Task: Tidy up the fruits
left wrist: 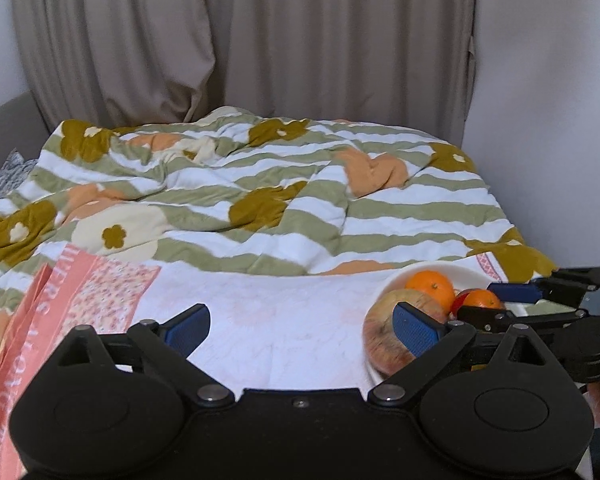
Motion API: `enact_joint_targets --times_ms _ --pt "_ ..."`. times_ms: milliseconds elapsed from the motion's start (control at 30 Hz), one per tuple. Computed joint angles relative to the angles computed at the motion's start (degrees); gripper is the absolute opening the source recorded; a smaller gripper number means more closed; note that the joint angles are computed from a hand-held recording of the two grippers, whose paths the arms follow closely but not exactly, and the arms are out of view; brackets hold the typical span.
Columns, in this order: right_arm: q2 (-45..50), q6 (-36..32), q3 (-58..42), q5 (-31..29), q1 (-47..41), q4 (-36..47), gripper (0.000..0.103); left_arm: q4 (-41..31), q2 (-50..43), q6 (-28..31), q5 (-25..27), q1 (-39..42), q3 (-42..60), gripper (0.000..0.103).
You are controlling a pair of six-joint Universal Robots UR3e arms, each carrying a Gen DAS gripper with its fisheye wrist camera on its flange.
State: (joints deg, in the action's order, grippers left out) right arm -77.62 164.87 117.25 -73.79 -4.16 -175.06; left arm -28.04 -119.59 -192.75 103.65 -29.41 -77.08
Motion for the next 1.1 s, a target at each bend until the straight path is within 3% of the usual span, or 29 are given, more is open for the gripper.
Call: enact_joint_targets --times_ms 33,100,167,533,800,967,1100 --pt "0.0 -0.5 0.0 -0.9 0.6 -0.2 0.067 0.3 0.6 -0.1 0.2 0.0 -1.0 0.100" --pt "0.0 -0.1 0.4 -3.7 2.0 -1.3 0.092 0.8 1.7 -0.7 0.7 -0.2 -2.8 0.100" --pt "-1.0 0.3 2.7 -4.3 2.2 -3.8 0.099 1.4 2.8 -1.3 1.1 -0.5 -4.3 0.100" --pt "-17.0 1.0 11.8 -3.9 1.2 0.5 0.099 5.6 11.0 -3.6 4.9 -4.4 -13.0 0.100" --pt "-34.0 5.2 11.5 -6.7 3.4 14.9 0.103 3.6 19.8 -5.3 10.5 -8.7 -17.4 0.100" --pt "-39.3 12.0 6.7 -15.2 10.9 22.6 0.103 3.9 28.1 -4.0 11.7 -8.8 -23.4 0.103" --pt "-37.8 22.0 0.8 -27.7 21.9 28.1 0.103 3.4 35.0 -1.0 10.9 -7.2 -28.2 0.103"
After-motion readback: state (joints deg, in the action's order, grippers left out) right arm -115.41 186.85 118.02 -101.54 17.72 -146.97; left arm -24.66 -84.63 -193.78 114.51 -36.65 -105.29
